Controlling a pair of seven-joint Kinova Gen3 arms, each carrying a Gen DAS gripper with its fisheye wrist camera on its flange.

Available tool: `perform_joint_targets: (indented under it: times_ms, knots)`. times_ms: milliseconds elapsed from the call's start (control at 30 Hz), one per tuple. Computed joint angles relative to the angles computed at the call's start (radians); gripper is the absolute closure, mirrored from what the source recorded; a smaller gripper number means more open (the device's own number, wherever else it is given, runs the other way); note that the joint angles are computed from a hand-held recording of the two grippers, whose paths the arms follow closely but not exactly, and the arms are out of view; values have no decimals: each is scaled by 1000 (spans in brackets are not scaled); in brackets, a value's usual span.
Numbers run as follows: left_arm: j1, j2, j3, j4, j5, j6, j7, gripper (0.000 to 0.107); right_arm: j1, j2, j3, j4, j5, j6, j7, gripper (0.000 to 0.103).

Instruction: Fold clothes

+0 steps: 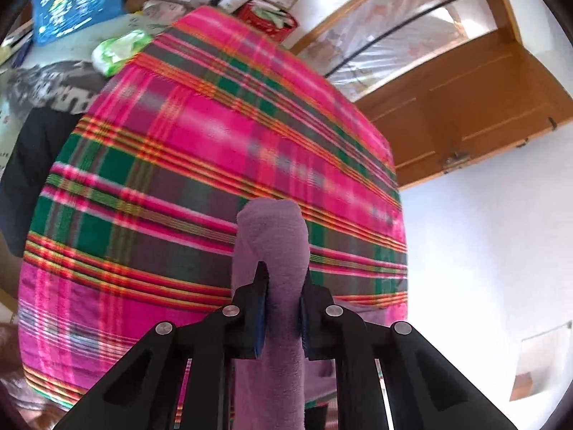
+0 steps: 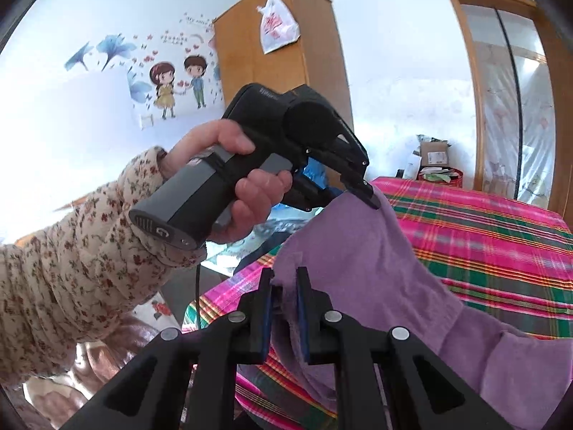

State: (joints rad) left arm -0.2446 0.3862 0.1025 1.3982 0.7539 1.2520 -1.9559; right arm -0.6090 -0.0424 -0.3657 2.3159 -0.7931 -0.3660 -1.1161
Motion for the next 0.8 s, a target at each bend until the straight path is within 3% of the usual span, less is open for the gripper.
perform_joint_targets:
  times_ms: [267, 433, 800]
  knots:
    - [80, -28, 29, -25, -2, -4, 37, 93, 80, -113, -40, 67, 49, 0, -105, 91]
    - [122, -32, 45, -20, 13, -16, 33, 93, 121, -192, -21, 116, 127, 26, -221, 91]
    - [213, 3, 79, -86, -1, -6, 64, 93, 360, -352, -120, 170, 147, 113, -325, 91]
